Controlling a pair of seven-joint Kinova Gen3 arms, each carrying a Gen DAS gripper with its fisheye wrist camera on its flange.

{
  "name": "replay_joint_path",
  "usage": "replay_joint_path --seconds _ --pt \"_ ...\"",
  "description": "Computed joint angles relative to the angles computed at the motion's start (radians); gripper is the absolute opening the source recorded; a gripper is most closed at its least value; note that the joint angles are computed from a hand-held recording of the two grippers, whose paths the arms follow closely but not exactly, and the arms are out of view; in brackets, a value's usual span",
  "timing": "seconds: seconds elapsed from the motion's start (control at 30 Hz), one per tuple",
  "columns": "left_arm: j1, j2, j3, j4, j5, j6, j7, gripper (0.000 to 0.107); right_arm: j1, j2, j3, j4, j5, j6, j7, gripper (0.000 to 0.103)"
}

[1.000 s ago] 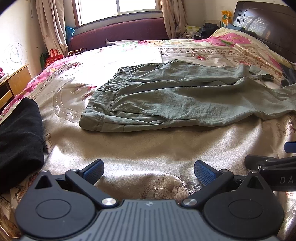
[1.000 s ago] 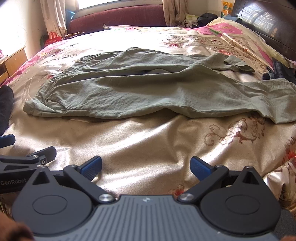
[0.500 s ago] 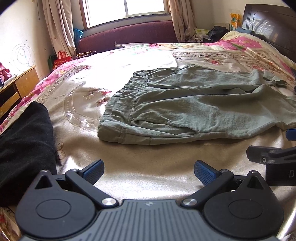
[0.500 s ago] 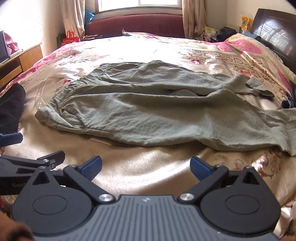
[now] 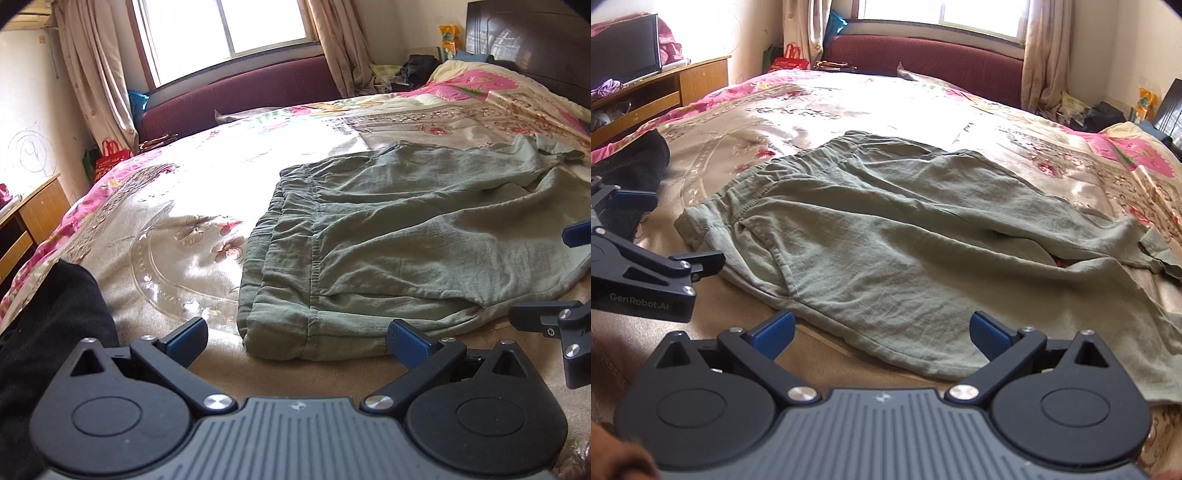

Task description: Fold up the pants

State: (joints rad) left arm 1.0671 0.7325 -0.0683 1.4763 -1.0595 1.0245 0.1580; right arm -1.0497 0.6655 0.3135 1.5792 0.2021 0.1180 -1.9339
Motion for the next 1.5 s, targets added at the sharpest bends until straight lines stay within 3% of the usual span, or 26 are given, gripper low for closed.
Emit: replay_joint_path --seconds 0.17,0.33,0.57,0.67,0.73,0.83,0.87,0.93,1.13,1.23,1.3,1.4,1.5 --pt "-0.051 -0.014 0.010 0.039 -0.004 -0.106 -0.034 0.103 0.103 0.032 -0.133 -0.082 0.012 0.062 0.063 0.092" --pt "-0.064 -0.048 0.003 0.090 -0.014 -0.197 -0.043 0.103 0.220 0.018 -0.281 -0.066 0.009 0.045 0.157 0.091" --pt "-0.081 -0.073 0.010 0.102 0.008 -0.245 -0.148 0.089 0.188 0.030 -0.241 -0.076 0.024 0.038 0.230 0.090" --pt "-0.097 -0.071 0.011 0.096 0.038 -0.263 -0.185 0.083 0.258 0.058 -0.339 -0.148 -0.010 0.123 0.285 0.077" --pt "-0.096 -0.083 -0.001 0.114 0.043 -0.294 -0.175 0.072 0.302 0.063 -0.399 -0.169 -0.026 0.146 0.315 0.068" --pt "-0.084 -0.108 -0.029 0.147 0.053 -0.325 -0.144 0.048 0.339 0.062 -0.454 -0.173 -0.059 0.157 0.361 0.044" --pt "-0.094 -0.121 -0.023 0.163 0.050 -0.339 -0.127 0.047 0.347 0.061 -0.469 -0.171 -0.068 0.158 0.378 0.033" --pt "-0.099 -0.144 -0.032 0.197 0.048 -0.374 -0.087 0.045 0.333 0.057 -0.461 -0.167 -0.080 0.155 0.384 0.029" --pt "-0.101 -0.184 -0.002 0.231 0.065 -0.312 -0.106 0.037 0.376 0.063 -0.558 -0.188 -0.136 0.187 0.476 0.024" --pt "-0.106 -0.210 0.029 0.251 0.093 -0.239 -0.124 0.036 0.409 0.075 -0.627 -0.199 -0.173 0.204 0.550 0.022" --pt "-0.117 -0.210 0.056 0.244 0.133 -0.164 -0.157 0.028 0.419 0.087 -0.657 -0.209 -0.207 0.218 0.593 0.023" --pt "-0.128 -0.219 0.078 0.259 0.165 -0.118 -0.153 0.028 0.389 0.081 -0.626 -0.204 -0.231 0.203 0.579 0.035" --pt "-0.116 -0.234 0.090 0.262 0.148 -0.098 -0.122 0.028 0.454 0.069 -0.681 -0.180 -0.308 0.195 0.586 0.039"
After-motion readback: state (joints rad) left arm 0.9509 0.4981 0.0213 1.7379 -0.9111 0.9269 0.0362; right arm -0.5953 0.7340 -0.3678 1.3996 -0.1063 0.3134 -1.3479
